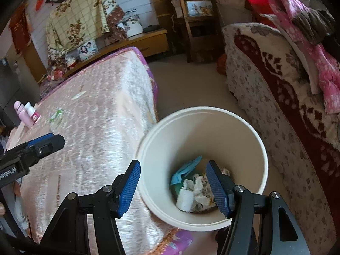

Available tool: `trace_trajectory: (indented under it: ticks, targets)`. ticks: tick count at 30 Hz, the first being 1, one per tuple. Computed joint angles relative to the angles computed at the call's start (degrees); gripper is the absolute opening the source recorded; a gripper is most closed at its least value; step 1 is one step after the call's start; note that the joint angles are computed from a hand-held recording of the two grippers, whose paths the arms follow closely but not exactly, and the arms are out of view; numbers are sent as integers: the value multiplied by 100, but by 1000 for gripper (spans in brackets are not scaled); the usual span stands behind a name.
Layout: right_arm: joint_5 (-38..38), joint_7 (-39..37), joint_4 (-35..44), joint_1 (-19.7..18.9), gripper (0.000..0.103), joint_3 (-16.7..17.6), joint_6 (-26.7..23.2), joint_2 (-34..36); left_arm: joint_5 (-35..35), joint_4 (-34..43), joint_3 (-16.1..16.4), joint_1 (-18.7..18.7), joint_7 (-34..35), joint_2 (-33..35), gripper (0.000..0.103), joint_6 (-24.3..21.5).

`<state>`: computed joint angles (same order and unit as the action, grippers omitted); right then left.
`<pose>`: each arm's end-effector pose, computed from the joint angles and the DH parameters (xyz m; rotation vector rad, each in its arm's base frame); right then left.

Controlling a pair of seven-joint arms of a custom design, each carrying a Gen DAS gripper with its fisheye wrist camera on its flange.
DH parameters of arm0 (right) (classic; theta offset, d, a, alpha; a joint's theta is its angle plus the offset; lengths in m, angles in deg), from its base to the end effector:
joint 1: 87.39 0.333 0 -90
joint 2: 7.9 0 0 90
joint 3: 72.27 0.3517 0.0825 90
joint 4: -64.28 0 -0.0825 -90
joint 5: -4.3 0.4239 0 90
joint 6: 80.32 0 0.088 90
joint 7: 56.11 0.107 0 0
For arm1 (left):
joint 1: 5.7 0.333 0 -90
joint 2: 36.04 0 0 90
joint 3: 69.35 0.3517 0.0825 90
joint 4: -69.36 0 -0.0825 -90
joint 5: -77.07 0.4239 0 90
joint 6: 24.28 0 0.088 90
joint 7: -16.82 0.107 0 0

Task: Collect trash
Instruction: 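Move both tools back over the snack bag and wet-wipe packet on the bed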

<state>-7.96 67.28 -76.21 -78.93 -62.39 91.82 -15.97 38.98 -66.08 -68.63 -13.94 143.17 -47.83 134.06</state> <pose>0.5035 0.1849 0.4390 -1.7186 1.8142 -0.4460 0.5346 -0.0440 0.4825 -1.6984 2.1139 -0.9290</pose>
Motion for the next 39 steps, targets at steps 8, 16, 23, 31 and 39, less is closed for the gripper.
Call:
trace_trajectory:
  ticks: [8, 16, 23, 31, 39]
  targets:
    - [-11, -40, 308, 294, 64, 120, -44, 106, 362, -411, 239, 166, -169, -465, 62, 209]
    - [179, -282, 762, 816, 65, 67, -97, 441, 893, -716, 633, 335, -503, -856, 62, 284]
    - [686, -898, 1275, 1382, 67, -30, -240, 869, 1265, -866, 1056, 622, -682, -1128, 62, 102]
    - [1180, -1532, 1961, 1844, 68, -96, -415, 1440, 1392, -794, 1434, 1092, -659, -1213, 62, -294]
    - [1577, -2098, 2705, 2132, 69, -140, -760, 2004, 1209, -652, 1588, 1558, -566, -1036, 62, -702]
